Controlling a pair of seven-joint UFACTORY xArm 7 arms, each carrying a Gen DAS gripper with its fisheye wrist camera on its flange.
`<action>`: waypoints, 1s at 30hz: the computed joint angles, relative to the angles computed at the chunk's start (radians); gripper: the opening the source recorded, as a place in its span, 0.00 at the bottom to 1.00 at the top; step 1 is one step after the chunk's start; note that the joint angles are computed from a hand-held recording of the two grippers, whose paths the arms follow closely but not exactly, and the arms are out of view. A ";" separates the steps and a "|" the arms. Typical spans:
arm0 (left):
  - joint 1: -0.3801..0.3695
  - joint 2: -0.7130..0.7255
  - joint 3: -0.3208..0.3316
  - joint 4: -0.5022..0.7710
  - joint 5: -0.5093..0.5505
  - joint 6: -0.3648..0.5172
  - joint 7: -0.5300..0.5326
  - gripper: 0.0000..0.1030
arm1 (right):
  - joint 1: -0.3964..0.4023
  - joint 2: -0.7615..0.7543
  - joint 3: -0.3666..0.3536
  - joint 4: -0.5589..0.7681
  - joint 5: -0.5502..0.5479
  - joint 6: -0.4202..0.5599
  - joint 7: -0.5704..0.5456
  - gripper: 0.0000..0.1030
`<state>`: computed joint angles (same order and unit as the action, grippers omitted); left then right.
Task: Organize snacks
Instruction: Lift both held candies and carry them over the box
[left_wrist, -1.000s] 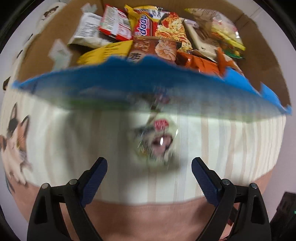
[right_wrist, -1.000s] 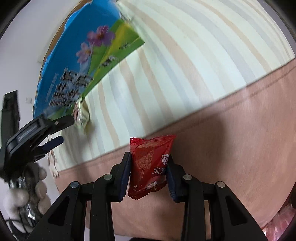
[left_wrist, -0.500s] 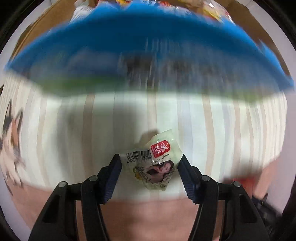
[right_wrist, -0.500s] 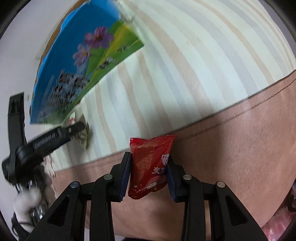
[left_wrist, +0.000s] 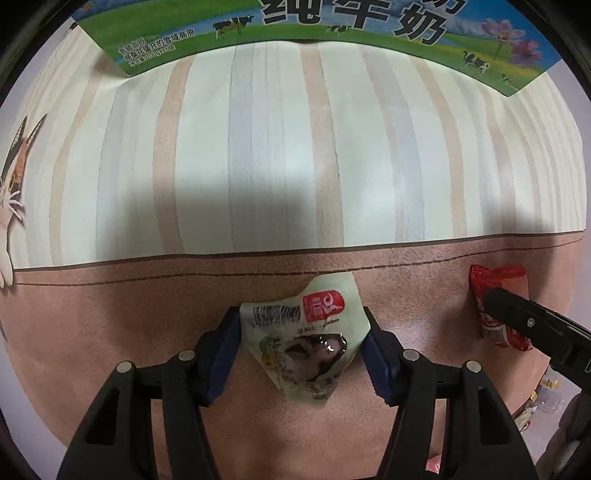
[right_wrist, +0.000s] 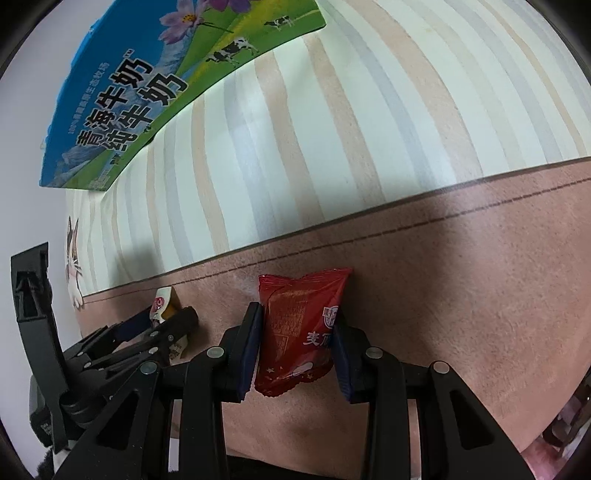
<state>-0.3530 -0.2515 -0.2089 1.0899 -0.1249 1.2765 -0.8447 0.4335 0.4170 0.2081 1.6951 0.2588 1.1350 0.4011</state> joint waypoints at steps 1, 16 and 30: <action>-0.002 -0.008 -0.002 -0.011 -0.002 -0.002 -0.004 0.57 | 0.003 0.012 -0.001 0.013 -0.003 0.003 0.005 0.37; -0.005 0.026 -0.011 0.026 0.029 0.028 -0.042 0.55 | 0.015 0.087 -0.006 0.083 -0.014 0.032 0.071 0.39; -0.010 -0.036 -0.007 0.114 -0.015 0.049 -0.039 0.53 | -0.009 -0.048 0.022 -0.002 0.069 -0.035 -0.001 0.37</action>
<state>-0.3632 -0.2876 -0.2157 1.2034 -0.1394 1.3251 -0.8834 0.4247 0.3687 0.2298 1.6932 0.3281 1.1003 0.3998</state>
